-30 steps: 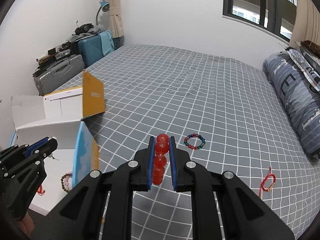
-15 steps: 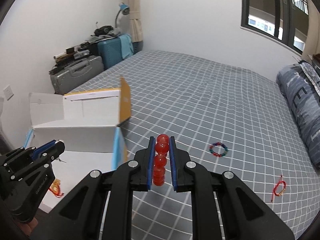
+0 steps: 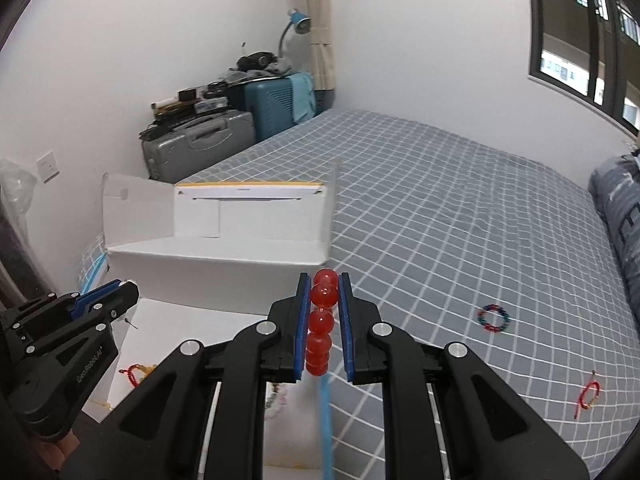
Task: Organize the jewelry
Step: 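Lift both held bracelets and carry them over the white box, then open both tools to drop the pearls and red bracelet into the box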
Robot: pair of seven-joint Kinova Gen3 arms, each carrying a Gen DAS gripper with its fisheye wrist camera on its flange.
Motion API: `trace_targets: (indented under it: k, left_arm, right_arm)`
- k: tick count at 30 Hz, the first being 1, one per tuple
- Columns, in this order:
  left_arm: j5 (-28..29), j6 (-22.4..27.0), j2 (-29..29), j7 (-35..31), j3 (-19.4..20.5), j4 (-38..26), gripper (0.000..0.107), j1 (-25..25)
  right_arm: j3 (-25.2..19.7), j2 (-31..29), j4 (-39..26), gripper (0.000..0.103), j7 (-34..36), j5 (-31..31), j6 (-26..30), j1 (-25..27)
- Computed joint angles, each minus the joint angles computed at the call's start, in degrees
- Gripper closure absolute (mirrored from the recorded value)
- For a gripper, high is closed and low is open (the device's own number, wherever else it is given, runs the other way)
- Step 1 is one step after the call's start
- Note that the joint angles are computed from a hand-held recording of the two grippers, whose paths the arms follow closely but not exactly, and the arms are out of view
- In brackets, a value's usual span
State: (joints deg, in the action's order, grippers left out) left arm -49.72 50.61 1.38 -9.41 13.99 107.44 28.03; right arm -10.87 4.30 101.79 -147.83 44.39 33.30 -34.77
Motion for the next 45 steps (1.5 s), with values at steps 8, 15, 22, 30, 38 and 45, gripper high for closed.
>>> trace_targets:
  k: [8, 15, 22, 30, 38, 45]
  left_arm:
    - [-0.07, -1.36, 0.59, 0.58, -1.16, 2.43, 0.096, -1.56]
    - [5.70, -4.64, 4.07, -5.72, -4.53, 2.52, 0.096, -4.70]
    - [16.27, -8.04, 7.25, -16.93, -7.58, 1.86, 0.096, -8.22]
    - [16.95, -6.52, 7.36, -17.47, -8.80, 1.37, 0.093, -6.62]
    - [12.69, -5.16, 4.93, -11.32, -8.38, 1.89, 0.041, -5.17]
    - [7.76, -3.21, 2.96, -6.32, -5.85, 1.51, 0.018, -4.31]
  right_arm:
    - [1.53, 6.01, -2.84, 0.090, 1.94, -1.80, -1.07, -2.45]
    - [3.87, 12.44, -6.45, 0.090, 9.19, -9.16, -0.58, -3.98]
    - [4.33, 15.83, -10.44, 0.090, 19.46, -20.00, 3.33, -2.62]
    - [5.74, 16.98, -12.28, 0.089, 23.19, -24.12, 5.80, -3.42]
    - [7.01, 14.24, -10.32, 0.054, 20.69, -22.22, 3.41, -5.09]
    - [8.63, 10.36, -7.22, 0.022, 10.51, -12.81, 2.49, -7.34]
